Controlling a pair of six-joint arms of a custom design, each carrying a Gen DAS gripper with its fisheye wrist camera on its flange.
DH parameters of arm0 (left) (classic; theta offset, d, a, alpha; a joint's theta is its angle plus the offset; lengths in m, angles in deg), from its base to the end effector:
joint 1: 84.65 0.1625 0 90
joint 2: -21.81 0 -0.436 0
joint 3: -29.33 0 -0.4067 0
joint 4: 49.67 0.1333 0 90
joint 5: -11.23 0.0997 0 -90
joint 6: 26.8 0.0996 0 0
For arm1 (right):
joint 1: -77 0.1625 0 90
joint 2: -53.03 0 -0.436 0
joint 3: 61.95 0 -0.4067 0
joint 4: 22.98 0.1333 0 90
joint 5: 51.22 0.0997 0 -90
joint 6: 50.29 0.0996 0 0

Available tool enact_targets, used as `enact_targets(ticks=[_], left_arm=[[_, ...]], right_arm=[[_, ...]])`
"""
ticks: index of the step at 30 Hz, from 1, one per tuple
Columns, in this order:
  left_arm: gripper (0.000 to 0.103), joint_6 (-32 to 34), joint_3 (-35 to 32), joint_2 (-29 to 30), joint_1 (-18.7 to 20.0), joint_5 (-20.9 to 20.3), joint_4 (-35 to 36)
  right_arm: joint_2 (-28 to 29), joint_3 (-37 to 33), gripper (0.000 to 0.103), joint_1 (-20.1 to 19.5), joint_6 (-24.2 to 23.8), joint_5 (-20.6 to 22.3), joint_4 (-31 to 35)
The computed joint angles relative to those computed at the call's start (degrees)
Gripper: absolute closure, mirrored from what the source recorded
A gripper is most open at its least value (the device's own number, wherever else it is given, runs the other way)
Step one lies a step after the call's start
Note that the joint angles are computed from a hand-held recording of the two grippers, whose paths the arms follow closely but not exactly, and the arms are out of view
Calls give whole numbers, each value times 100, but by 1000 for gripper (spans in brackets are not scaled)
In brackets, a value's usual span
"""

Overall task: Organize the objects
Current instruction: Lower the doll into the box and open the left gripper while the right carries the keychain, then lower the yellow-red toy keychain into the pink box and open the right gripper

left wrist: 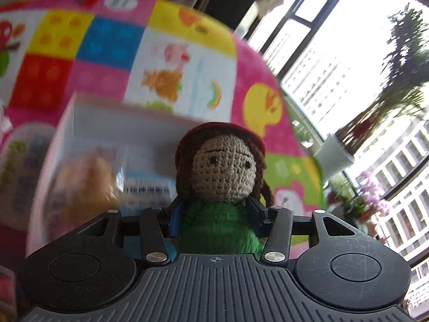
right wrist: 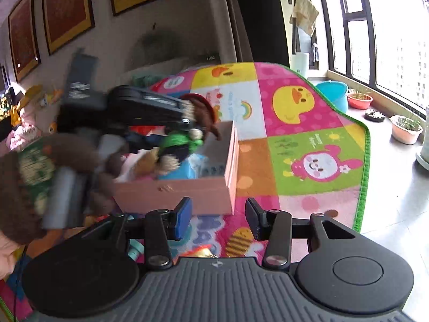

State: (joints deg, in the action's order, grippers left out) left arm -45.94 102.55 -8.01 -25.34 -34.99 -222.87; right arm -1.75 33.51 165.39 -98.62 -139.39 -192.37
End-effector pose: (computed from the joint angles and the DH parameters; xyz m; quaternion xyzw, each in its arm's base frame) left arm -0.2326 -0.7881 0.1084 -0.0385 0.8808 -0.4341 0.1849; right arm 0.1168 -0.7035 0.2383 0.3789 -0.8639 0.3068 0.1262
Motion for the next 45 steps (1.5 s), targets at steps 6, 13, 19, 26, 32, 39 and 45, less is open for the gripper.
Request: enact_targets(ticks=[6,13,19,26,32,39,45], left_arm=[[48,32,-114,78,-46,308,336],[51,364,900,-507,-333,217,-933],[52,133,1089,-714,-314,-542,-151],[73,-24,928,-565,-94,-759,-78],[72,1020,2743,-1385,-482,-244,-2197],[72,1603,4533,-2061,-891,1076,-3433],[72,895,4973,-2353,-747,1302,-3347]], right_arm=[[-50,63,41,-111,-483,-109,612],[-3,207,26,-98,-733,-196,551],[282,223,31,56,-1126,-735,154],[322,366,44,181,-1284,-1142,-267],[-26,154,44,280,-637,-739,475],[442,-1303,44,785,441,12,1320],[1920,-3107,22,1284,1107,-358,822]])
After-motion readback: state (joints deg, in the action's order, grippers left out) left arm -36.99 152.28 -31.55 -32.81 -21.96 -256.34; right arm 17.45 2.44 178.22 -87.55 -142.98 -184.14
